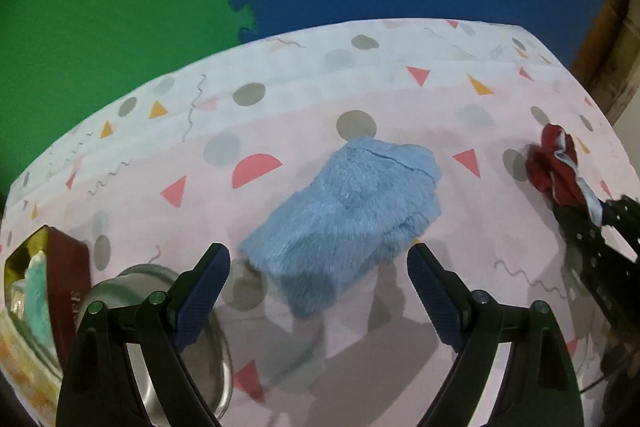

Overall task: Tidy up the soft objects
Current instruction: 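Grasp the light blue towel with the left gripper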

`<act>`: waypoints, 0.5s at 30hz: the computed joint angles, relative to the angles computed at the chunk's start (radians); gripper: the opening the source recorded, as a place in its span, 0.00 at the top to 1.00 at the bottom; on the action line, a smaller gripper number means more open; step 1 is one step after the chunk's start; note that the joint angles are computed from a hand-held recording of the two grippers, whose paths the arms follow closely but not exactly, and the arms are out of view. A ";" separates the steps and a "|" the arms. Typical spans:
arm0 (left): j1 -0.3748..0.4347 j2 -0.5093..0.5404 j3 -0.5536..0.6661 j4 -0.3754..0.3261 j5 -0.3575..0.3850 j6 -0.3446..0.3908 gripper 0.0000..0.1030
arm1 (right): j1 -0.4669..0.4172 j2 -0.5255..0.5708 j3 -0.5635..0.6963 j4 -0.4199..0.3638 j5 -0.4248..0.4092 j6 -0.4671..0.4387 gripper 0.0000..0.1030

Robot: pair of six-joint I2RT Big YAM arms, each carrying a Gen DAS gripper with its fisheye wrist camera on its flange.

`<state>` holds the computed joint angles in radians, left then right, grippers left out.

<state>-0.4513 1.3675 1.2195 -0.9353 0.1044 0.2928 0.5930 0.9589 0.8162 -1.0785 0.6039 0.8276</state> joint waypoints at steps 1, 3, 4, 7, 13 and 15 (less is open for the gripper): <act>-0.001 0.006 0.005 -0.003 0.007 -0.006 0.16 | 0.000 0.000 0.000 0.000 0.000 -0.001 0.75; 0.001 0.020 0.018 -0.025 0.028 -0.018 0.24 | -0.001 -0.001 0.000 0.001 -0.001 0.000 0.75; 0.002 0.024 0.022 -0.035 0.034 -0.024 0.36 | 0.000 -0.002 -0.001 0.001 -0.001 0.000 0.75; 0.001 0.032 0.024 -0.040 0.018 -0.051 0.57 | -0.002 -0.003 -0.002 0.003 -0.004 -0.002 0.75; 0.011 0.025 0.034 -0.060 0.028 -0.059 0.81 | -0.002 -0.005 -0.004 0.006 -0.006 -0.002 0.75; 0.011 0.019 0.035 -0.069 0.027 -0.057 0.82 | -0.003 -0.007 -0.004 0.007 -0.007 -0.003 0.75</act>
